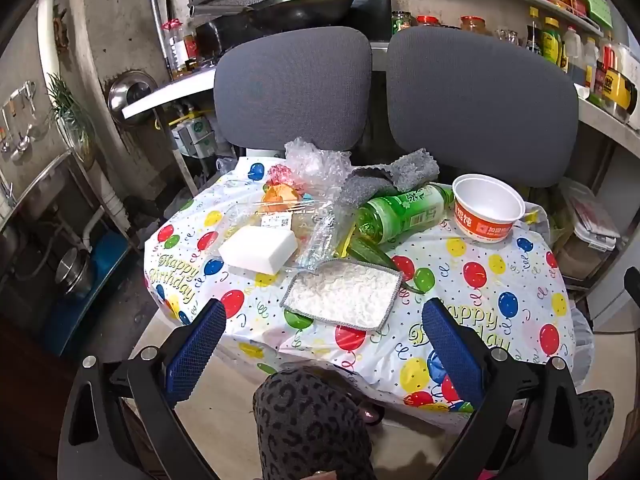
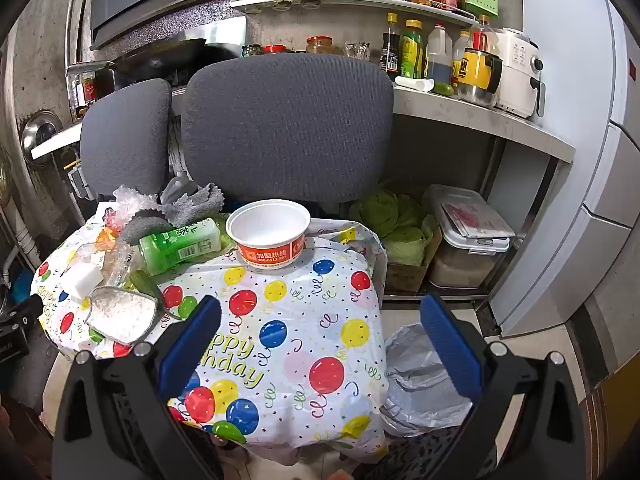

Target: Collect trash

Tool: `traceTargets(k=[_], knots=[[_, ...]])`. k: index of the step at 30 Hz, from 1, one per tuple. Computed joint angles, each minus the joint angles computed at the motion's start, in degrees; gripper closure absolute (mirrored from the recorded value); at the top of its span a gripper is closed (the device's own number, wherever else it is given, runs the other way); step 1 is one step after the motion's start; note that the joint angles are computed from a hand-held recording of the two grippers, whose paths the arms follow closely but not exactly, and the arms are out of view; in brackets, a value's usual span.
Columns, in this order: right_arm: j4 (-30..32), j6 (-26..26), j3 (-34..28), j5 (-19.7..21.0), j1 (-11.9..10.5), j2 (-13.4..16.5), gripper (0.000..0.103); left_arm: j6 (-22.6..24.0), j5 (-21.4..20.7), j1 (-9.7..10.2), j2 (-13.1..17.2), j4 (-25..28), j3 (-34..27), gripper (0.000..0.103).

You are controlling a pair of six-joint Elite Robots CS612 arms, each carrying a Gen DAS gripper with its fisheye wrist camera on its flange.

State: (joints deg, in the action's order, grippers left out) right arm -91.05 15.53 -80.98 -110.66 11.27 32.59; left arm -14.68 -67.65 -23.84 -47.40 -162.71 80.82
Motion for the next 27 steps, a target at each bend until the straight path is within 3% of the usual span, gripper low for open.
traceTargets(k=[27], knots=[[0.24,0.12,-0.06,0.04,-0.07,0.04,0.006,0.11,0.29,-0.04,-0.01,0.11,-0.01,0.006]])
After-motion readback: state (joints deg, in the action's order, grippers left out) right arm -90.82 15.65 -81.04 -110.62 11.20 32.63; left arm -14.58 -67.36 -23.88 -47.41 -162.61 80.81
